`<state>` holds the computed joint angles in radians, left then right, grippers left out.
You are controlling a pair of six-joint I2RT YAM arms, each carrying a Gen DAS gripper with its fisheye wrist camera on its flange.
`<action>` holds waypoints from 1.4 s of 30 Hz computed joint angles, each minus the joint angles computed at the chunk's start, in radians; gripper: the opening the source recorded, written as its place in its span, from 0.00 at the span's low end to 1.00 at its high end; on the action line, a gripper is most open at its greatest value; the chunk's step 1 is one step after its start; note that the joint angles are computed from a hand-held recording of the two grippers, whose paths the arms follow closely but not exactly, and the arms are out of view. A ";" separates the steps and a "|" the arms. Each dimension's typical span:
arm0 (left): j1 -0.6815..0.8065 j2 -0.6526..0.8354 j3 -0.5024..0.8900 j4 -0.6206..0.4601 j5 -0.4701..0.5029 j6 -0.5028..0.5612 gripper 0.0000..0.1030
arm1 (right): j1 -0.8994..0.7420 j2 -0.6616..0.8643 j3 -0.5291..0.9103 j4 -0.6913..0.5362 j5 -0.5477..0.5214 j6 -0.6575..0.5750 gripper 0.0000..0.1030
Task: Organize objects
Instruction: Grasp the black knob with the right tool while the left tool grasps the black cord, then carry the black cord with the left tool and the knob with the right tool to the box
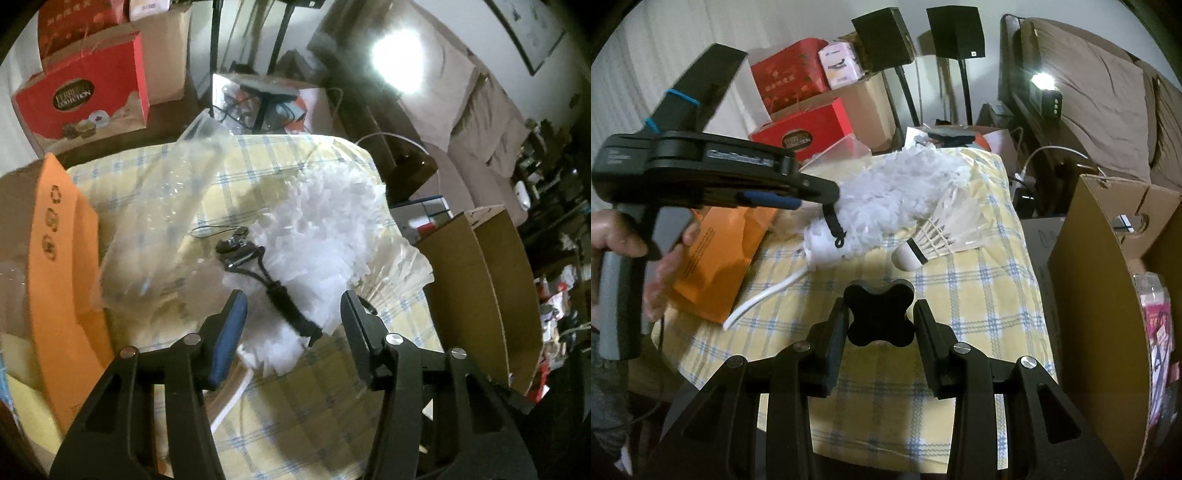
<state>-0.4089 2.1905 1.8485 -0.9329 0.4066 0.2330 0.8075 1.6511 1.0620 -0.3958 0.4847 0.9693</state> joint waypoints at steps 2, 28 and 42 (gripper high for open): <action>-0.004 0.005 0.000 0.009 -0.002 -0.014 0.47 | -0.004 -0.002 -0.006 0.008 -0.005 -0.002 0.35; 0.026 -0.018 -0.024 0.070 0.047 -0.062 0.10 | 0.004 -0.004 -0.018 0.022 -0.002 0.007 0.35; 0.125 -0.126 0.045 -0.030 0.177 -0.002 0.10 | 0.015 -0.013 0.064 -0.046 0.031 -0.026 0.35</action>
